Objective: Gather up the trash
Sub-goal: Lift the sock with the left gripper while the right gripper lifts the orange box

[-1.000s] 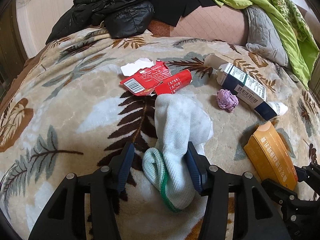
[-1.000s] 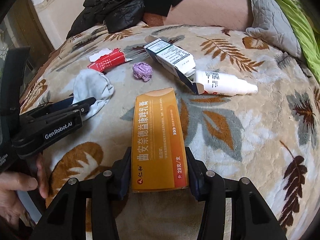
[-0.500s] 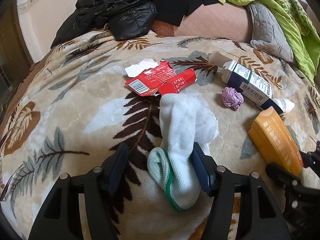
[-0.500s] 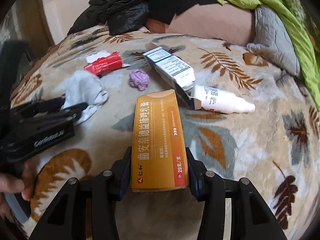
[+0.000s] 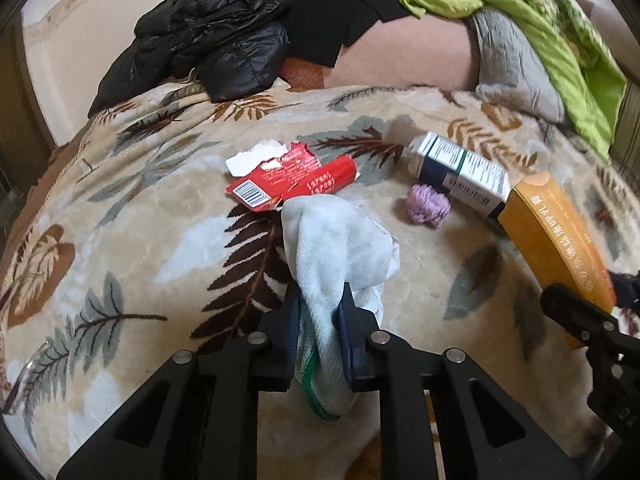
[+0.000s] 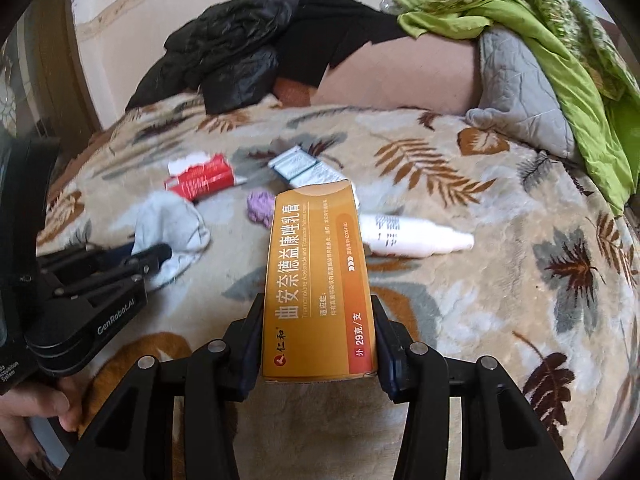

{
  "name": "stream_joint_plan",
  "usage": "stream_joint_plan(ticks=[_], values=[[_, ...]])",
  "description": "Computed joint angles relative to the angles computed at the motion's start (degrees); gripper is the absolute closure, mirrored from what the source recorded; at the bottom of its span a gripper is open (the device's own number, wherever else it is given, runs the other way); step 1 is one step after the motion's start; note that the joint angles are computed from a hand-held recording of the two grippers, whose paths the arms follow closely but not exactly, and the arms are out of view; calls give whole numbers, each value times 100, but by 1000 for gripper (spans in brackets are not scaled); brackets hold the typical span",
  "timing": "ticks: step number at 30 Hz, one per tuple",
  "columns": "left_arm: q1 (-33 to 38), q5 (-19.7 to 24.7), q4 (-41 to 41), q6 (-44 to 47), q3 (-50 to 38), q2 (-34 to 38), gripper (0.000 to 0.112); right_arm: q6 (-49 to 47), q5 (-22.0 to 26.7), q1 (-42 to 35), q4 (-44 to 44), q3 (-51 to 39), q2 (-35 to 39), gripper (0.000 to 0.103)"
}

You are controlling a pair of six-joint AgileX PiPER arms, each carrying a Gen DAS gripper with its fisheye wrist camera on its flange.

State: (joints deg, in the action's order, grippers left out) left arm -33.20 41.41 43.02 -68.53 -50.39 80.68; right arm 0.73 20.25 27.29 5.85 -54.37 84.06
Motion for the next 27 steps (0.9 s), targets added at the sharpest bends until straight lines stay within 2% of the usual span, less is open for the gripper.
stream_joint_plan(ticks=[2, 10, 27], values=[[-119, 81, 160, -213, 18, -144, 96, -49, -24, -53, 144, 7, -70, 53], [-901, 907, 1183, -1320, 26, -518, 96, -243, -137, -81, 479, 78, -382, 53], [-1020, 1050, 1343, -1431, 23, -582, 95, -199, -187, -10, 455, 109, -461, 52]])
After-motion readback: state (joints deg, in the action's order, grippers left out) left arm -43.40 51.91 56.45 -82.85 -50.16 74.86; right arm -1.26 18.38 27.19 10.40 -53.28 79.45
